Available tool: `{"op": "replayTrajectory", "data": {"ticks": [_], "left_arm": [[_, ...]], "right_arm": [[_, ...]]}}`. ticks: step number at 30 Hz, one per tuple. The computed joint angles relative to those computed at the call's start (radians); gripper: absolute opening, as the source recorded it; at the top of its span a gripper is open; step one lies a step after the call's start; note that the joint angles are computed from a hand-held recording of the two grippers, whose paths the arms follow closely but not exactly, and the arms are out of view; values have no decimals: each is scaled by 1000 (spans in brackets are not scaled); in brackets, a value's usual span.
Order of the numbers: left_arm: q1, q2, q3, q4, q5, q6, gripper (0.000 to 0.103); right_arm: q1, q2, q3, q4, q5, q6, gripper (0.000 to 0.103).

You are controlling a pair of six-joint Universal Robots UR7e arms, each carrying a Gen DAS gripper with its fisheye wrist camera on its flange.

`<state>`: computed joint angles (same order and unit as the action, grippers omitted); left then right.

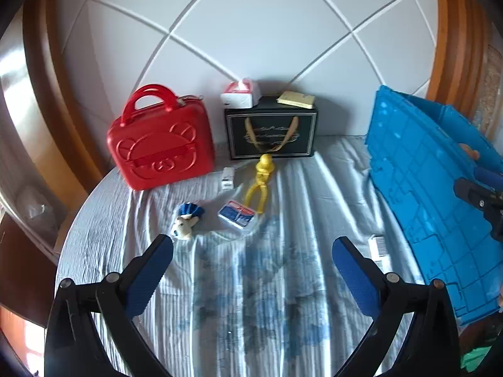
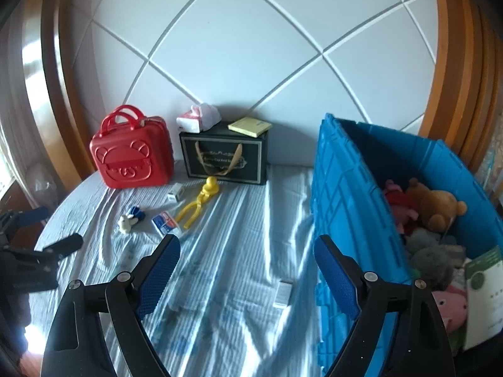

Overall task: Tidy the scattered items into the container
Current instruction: 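Withdraw both open tools from the crate back over the bed, then grasp the white bunny with the left tool while the right tool grasps the clear floss box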

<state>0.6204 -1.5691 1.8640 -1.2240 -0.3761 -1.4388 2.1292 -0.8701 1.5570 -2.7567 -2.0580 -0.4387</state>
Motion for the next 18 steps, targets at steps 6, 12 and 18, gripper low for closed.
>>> {"op": "replayTrajectory", "data": {"ticks": [6, 12, 18], "left_arm": [[87, -62, 25, 144, -29, -168, 103], [202, -124, 111, -102, -39, 26, 103], [365, -136, 170, -499, -60, 428, 103]], "right_arm": [[-63, 60, 25, 9, 59, 21, 88], [-100, 117, 38, -27, 32, 92, 88], [-110, 196, 16, -46, -4, 186, 88]]}}
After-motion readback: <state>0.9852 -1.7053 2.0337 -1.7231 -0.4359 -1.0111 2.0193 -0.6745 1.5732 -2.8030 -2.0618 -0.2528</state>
